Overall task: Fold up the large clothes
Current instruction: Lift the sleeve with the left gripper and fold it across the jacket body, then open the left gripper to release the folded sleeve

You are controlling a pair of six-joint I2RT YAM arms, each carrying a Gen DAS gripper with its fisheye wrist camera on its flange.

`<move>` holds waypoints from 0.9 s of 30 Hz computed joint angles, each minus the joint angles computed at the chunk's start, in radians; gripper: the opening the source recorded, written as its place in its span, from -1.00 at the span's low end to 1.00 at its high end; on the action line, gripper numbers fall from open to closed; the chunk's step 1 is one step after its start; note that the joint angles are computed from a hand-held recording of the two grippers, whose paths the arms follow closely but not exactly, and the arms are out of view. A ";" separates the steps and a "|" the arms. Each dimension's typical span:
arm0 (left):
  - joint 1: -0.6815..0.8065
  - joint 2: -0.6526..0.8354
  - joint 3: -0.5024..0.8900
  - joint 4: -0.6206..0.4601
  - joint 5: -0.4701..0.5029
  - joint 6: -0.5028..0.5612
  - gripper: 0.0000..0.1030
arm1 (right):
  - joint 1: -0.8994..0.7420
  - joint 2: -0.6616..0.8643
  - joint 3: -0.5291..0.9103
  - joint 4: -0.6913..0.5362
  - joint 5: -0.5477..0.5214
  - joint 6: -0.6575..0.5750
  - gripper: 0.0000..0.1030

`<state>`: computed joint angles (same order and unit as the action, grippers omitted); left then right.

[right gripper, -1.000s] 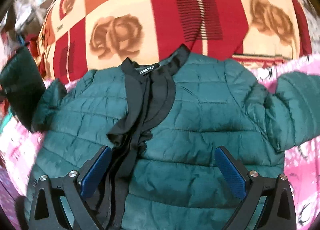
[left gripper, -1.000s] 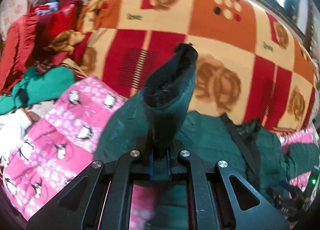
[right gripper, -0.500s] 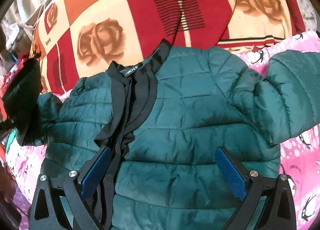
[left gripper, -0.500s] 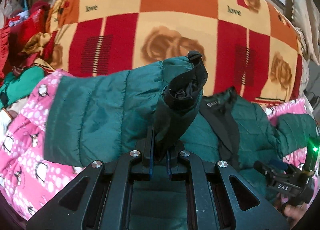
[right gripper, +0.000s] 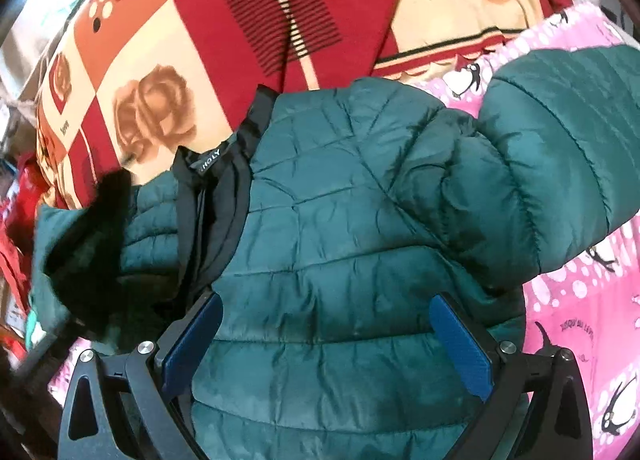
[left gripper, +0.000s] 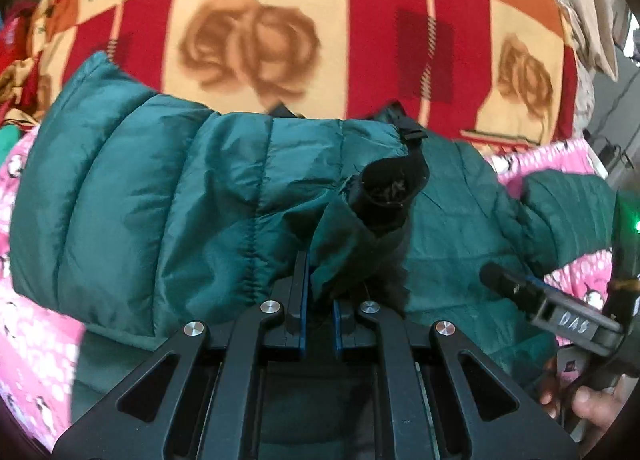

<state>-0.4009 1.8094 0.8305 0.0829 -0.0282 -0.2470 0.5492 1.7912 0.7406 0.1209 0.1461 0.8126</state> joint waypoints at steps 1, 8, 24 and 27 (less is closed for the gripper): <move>-0.012 0.018 0.010 -0.001 0.001 -0.006 -0.85 | -0.006 -0.008 -0.009 0.008 -0.007 0.005 1.00; -0.083 0.137 0.068 0.007 0.002 -0.042 -0.85 | -0.035 -0.035 -0.051 0.060 -0.033 0.039 1.00; 0.071 -0.179 -0.152 -0.038 0.235 0.048 0.27 | 0.020 0.083 0.015 0.192 -0.096 0.003 0.94; 0.168 -0.267 -0.201 -0.051 0.203 0.102 0.27 | 0.035 0.145 0.049 0.212 -0.095 -0.010 0.67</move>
<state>-0.2330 1.5424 0.6291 0.0320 0.1751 -0.1455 0.5837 1.9363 0.7900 0.3328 0.0515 0.8025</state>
